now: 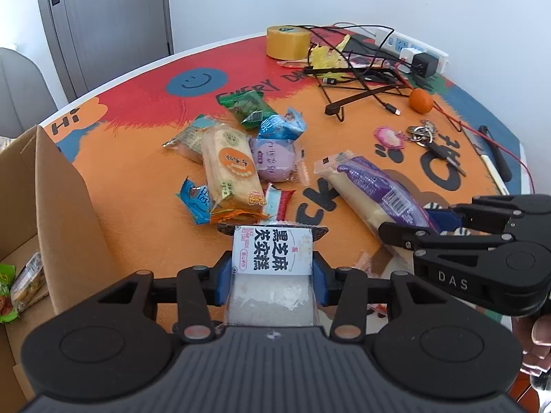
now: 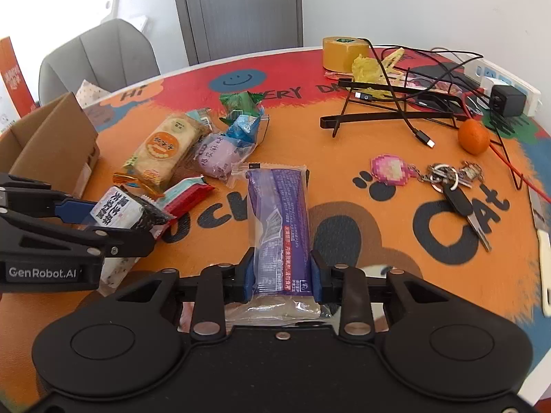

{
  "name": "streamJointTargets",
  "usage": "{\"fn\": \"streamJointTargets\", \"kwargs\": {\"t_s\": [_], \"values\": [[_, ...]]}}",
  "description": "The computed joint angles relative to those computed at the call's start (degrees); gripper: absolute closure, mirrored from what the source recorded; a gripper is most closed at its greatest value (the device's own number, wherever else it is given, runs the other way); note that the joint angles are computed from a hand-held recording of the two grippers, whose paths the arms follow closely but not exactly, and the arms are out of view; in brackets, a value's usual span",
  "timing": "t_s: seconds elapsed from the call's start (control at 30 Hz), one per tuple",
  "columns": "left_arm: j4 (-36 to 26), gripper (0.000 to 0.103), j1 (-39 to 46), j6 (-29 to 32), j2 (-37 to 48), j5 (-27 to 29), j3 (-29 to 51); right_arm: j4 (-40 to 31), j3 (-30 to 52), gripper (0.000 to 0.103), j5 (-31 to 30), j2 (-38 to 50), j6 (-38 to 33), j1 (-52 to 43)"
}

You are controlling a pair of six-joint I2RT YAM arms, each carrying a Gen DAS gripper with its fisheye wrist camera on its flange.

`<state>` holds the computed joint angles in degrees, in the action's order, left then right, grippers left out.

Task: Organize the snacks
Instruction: 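Grasp the white square packet with the left gripper while the right grasps the purple-wrapped bread, then carry the white packet and purple bread over the cardboard box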

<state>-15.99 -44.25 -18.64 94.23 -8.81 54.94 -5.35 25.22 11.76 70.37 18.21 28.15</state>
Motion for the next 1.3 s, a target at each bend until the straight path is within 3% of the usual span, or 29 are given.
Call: {"fn": "streamJointTargets", "kwargs": {"t_s": [0.57, 1.3], "values": [[-2.33, 0.059, -1.33, -1.52, -10.8, -2.45, -2.5, -7.45, 1.98, 0.072, 3.9, -11.4, 3.89, 6.0], [-10.08, 0.059, 5.7, -1.11, -27.89, -4.64, -7.34, -2.68, 11.51, 0.072, 9.74, -3.53, 10.56, 19.41]]}}
